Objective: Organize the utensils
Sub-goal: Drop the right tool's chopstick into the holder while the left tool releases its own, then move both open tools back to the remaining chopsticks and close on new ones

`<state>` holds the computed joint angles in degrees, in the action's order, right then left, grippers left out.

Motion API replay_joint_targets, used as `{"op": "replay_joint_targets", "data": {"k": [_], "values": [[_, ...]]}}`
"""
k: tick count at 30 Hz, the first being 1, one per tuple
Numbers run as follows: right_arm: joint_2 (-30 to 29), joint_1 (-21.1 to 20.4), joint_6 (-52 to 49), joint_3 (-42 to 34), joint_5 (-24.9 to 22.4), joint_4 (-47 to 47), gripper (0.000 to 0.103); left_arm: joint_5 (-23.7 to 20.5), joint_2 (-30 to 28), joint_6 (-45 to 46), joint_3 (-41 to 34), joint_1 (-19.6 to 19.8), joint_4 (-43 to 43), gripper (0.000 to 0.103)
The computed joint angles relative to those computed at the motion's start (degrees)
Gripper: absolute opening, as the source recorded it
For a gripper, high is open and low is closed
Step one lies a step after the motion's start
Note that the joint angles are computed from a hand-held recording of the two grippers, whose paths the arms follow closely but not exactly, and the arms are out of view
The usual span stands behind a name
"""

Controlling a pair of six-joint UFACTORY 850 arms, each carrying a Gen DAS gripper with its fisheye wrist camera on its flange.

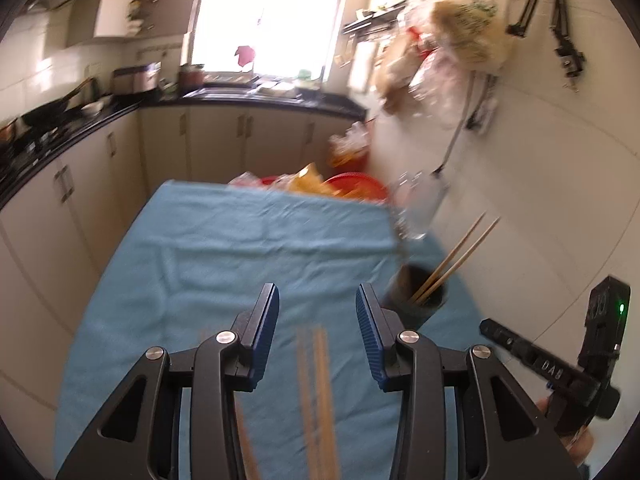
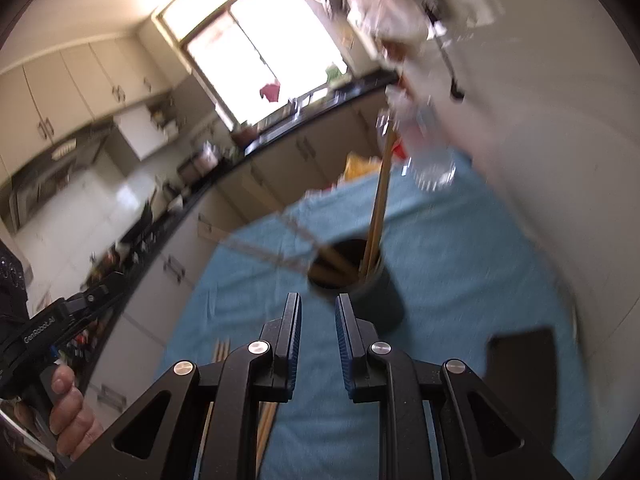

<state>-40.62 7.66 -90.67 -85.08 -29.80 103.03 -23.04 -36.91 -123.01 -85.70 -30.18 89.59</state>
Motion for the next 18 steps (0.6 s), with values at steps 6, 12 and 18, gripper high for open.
{"op": "replay_joint_targets", "data": {"k": [6, 12, 18], "values": [[-3.1, 1.9, 11.1, -1.0, -0.2, -10.7, 0.019, -0.9, 1.8, -6.0, 11.4, 0.8, -0.6, 0.038], [-1.6, 3.8, 12.0, 1.9, 0.4, -13.1, 0.019, 1.9, 4.5, -18.7, 20.3, 2.6, 3.0, 0.038], [4.8, 5.4, 1.7, 8.8, 0.7, -5.2, 0.019, -5.1, 11.2, -22.9, 25.8, -0.9, 8.1, 0.039]]}}
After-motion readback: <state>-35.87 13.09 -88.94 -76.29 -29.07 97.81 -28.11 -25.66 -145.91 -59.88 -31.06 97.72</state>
